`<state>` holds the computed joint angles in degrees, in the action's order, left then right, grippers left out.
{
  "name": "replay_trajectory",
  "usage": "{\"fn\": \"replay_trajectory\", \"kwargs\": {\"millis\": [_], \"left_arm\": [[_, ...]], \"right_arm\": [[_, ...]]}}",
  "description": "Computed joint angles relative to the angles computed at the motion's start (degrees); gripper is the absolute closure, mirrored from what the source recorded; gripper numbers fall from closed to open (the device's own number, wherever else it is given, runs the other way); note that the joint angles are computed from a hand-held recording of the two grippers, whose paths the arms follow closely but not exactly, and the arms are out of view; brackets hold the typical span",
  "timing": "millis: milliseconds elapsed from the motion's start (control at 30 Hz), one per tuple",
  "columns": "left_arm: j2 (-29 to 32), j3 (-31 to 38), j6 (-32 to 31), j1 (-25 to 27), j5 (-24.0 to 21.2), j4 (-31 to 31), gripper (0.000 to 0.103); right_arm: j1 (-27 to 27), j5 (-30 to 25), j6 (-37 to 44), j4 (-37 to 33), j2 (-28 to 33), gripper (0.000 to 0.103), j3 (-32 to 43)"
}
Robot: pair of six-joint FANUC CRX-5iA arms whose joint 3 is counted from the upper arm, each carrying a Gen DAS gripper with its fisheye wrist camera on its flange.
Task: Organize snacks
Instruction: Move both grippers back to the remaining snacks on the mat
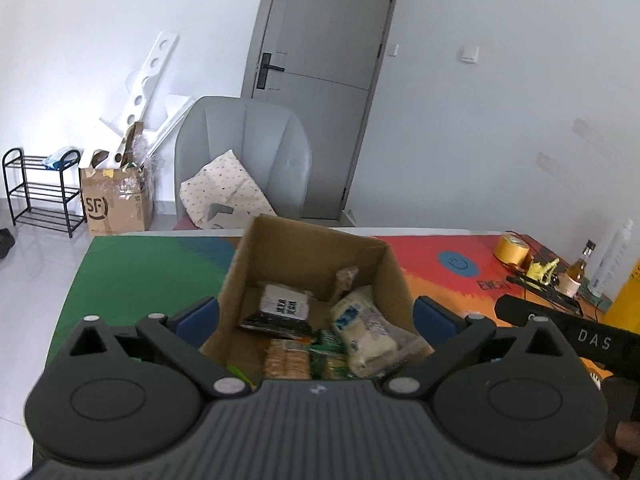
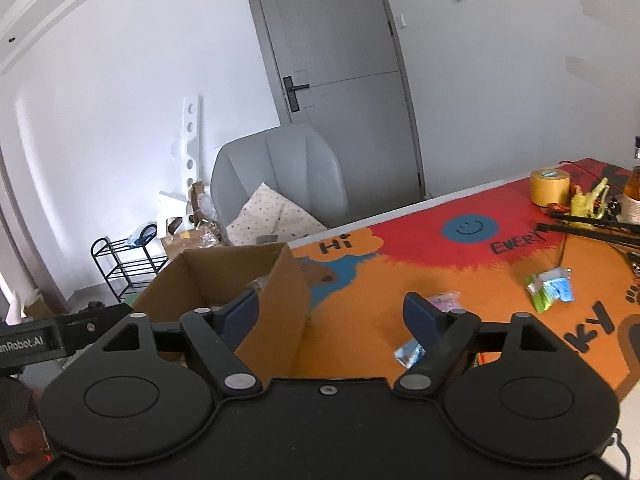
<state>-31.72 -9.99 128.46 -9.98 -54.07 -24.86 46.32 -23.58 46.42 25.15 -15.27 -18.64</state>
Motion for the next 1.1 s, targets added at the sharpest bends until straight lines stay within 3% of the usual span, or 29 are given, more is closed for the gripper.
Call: {"fn": "replay_trajectory", "kwargs": {"millis": [267,433,1100], "left_arm": [[4.5,5.4,6.9,-10.2,-6.3,-8.7,0.000],[7.9,8.1,8.6,-13.9,-7.5,-10.4,0.000],[19.6,15.2,7.6,-16.2,-4.4,-8.5,0.001]], "right_arm": [[-2.9,0.2,5.8,-6.9,-2.4,0.016,-0.6],[-5.8,-1.1,11.5,-13.1,-3.4,0.015,0.3],[-17.0,-5.4,30.2,-31.2,0.1,0.012,5.4]]}}
